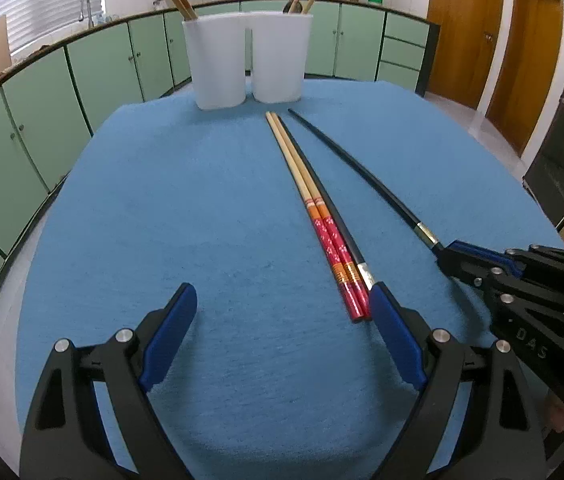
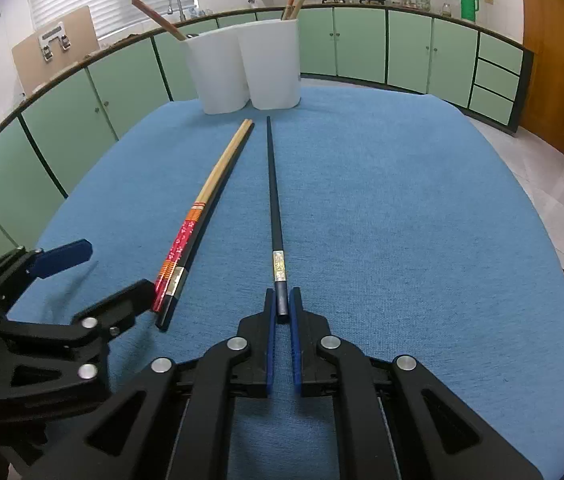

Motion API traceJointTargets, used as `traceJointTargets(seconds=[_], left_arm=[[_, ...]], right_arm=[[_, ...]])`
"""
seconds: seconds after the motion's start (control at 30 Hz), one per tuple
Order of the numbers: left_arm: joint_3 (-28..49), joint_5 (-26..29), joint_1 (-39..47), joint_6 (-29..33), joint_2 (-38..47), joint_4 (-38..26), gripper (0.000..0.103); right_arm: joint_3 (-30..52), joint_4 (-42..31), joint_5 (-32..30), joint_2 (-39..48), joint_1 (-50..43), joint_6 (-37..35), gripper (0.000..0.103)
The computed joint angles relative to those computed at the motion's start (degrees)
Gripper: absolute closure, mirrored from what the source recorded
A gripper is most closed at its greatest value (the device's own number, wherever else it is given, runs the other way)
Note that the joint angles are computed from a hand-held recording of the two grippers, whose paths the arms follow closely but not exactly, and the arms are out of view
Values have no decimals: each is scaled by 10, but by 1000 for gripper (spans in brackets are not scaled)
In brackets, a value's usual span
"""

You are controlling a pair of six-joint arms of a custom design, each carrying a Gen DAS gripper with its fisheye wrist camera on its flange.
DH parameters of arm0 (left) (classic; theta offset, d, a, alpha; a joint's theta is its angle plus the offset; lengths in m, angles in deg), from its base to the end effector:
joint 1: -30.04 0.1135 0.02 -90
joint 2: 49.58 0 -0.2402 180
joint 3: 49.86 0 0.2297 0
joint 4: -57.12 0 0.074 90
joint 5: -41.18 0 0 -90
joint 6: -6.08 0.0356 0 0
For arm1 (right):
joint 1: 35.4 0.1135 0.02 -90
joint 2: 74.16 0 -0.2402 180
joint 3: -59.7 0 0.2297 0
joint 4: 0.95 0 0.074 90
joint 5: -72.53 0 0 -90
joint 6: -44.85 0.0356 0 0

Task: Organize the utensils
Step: 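Grasp a black chopstick with the right gripper while the left gripper grasps a red chopstick, then lift both chopsticks and carry them over the white holder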

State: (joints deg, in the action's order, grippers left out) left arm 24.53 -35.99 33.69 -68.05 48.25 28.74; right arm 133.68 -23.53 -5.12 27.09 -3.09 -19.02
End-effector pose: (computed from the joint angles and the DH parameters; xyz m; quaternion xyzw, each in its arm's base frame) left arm 0.3305 0.0132 0.1746 0.1363 0.9299 -0.0490 0.3382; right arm 0.2924 0.1759 0.1607 -0.0135 0.9344 0.0784 0.3472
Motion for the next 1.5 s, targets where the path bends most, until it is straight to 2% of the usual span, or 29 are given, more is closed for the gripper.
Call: traceJointTargets(seconds=[0.27, 0.47, 0.6, 0.83, 0.97, 1.03, 1.13, 1.2, 1.23, 1.3, 1.5], left_arm=[[32, -29, 18, -19, 27, -24, 19], [23, -6, 41, -13, 12, -32, 22], [9, 1, 40, -5, 1, -27, 31], [0, 5, 26, -6, -6, -19, 48], [3, 2, 13, -6, 2, -12, 50], [4, 2, 9, -7, 4, -10, 53], [0, 7, 7, -3, 0, -10, 67], [-1, 6, 1, 1, -1, -10, 79], [-2, 4, -3, 3, -2, -9, 82], [-5, -2, -10, 4, -5, -7, 97], [2, 25, 5, 5, -18, -31, 97]], right_arm=[[3, -8, 7, 0, -2, -5, 96], [-11, 1, -3, -11, -6, -13, 93], [-35, 16, -23, -29, -7, -33, 78], [-54, 24, -40, -45, -16, -47, 77], [-39, 20, -35, -32, -15, -56, 77], [-31, 21, -34, -23, -16, -58, 82], [-23, 19, -36, -16, -19, -57, 96], [-23, 20, -38, -15, -21, -56, 96], [-22, 19, -37, -15, -20, -57, 96], [-18, 14, -29, -14, -16, -57, 96], [-22, -7, -21, -50, -9, -59, 97]])
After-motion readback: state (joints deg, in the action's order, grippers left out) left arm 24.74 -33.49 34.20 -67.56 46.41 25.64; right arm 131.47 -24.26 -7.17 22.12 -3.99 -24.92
